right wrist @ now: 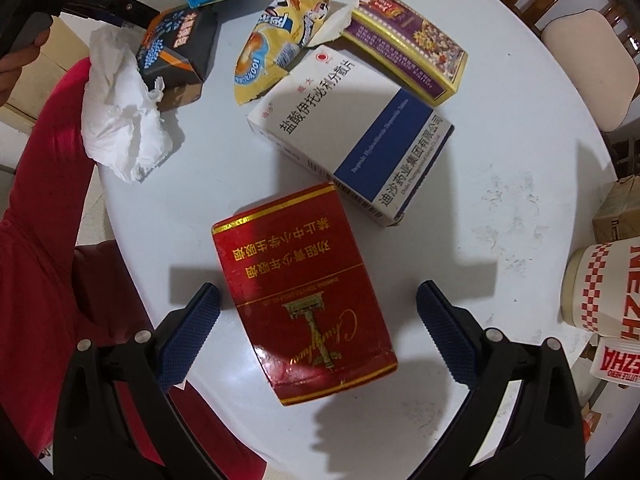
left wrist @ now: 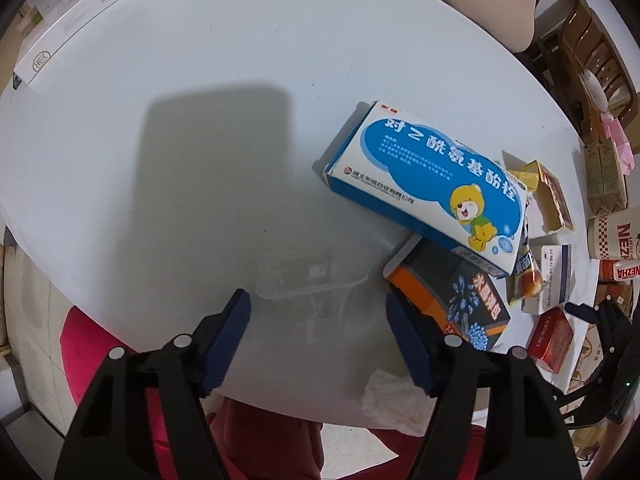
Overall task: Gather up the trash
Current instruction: 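Grasp the clear plastic cup with the left tool while the right tool grasps the red cigarette box, then carry the cup and red box down toward the white plastic bag with both tools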
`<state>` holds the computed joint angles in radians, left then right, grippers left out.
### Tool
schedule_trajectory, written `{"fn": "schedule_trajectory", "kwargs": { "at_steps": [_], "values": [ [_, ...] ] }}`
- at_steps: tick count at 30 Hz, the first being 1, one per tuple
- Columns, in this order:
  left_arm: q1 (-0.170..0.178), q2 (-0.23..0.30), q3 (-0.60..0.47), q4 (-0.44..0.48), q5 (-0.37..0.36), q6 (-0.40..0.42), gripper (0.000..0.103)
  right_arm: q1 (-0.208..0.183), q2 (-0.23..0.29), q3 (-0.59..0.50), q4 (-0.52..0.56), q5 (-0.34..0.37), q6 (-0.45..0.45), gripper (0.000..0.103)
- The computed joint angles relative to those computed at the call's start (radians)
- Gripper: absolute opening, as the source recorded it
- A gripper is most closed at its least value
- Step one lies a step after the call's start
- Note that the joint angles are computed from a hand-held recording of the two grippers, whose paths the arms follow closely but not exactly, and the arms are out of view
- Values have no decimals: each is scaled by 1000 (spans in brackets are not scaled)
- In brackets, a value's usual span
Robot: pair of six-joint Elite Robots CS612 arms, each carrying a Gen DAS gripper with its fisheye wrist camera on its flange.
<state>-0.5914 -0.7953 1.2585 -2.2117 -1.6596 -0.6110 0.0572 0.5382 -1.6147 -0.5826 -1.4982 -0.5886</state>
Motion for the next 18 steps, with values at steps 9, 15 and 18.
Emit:
{"fn": "schedule_trajectory", "kwargs": {
  "at_steps": [9, 15, 18],
  "values": [
    [-3, 12, -26, 26, 32, -1, 35, -9, -3, 0, -32, 16, 17, 63],
    [5, 16, -37, 38, 24, 19, 32, 3, -4, 1, -62, -18, 77, 61],
    [6, 13, -28, 23, 37, 43, 32, 13, 9, -22, -76, -53, 111, 61]
  ]
}}
